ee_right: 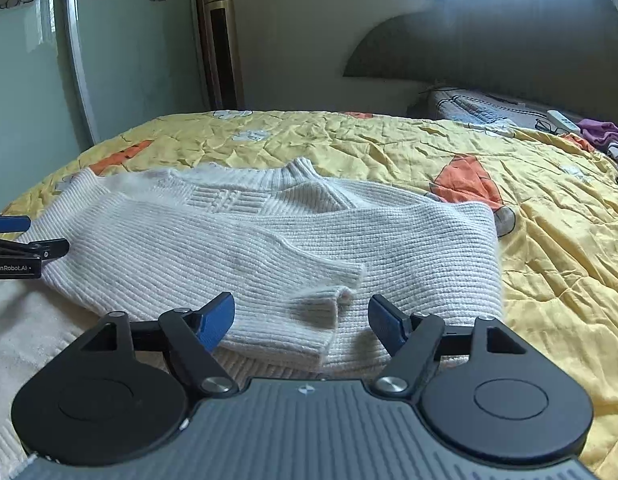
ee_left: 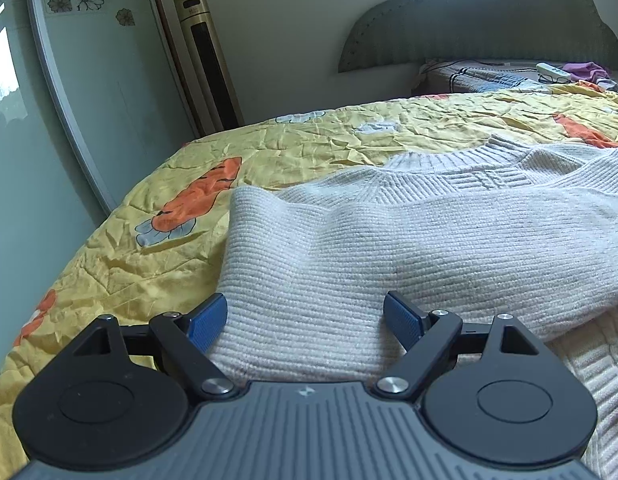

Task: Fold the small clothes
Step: 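Release the sweater edge with the right gripper and pull back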

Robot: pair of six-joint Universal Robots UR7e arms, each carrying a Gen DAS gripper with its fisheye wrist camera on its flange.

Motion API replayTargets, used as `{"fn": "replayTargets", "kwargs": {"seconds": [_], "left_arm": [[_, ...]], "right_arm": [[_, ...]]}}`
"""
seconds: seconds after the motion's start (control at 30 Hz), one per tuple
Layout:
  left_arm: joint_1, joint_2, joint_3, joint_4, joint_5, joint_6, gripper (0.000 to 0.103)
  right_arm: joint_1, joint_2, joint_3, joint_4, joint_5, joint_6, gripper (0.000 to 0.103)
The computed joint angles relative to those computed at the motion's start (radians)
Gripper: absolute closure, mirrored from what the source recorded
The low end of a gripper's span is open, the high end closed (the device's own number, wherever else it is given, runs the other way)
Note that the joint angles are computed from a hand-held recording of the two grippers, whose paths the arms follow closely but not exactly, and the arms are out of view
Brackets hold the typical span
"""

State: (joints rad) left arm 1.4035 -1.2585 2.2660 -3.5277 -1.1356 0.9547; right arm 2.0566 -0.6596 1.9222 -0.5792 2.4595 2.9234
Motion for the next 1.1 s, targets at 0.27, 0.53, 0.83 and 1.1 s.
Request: {"fn": "replayTargets", "kwargs": {"seconds": [0.27, 0.53, 0.83, 1.1], "left_arm": [[0.014, -0.144, 0.076, 0.112, -0.004, -0.073, 0.017], [0.038, -0.314, 0.193, 0.181, 0.005, -0.117, 0.017], [0.06, -0.426, 0.277, 0.123, -0.015, -0.061, 0.017], [0.058, -0.435, 0.339, -0.035, 0.003, 0.084, 0.017]], "right_arm": [[0.084, 0.028, 0.01, 0.071, 0.027, 0.099, 0.015], [0.167, 0.072, 0.044, 0.077, 0.05, 0.272, 0.011], [0.27, 0.106, 0.048, 0.121, 0.171, 0.394, 0.01], [0.347, 0.188, -0.021, 0.331, 0.32, 0.535, 0.008]]}}
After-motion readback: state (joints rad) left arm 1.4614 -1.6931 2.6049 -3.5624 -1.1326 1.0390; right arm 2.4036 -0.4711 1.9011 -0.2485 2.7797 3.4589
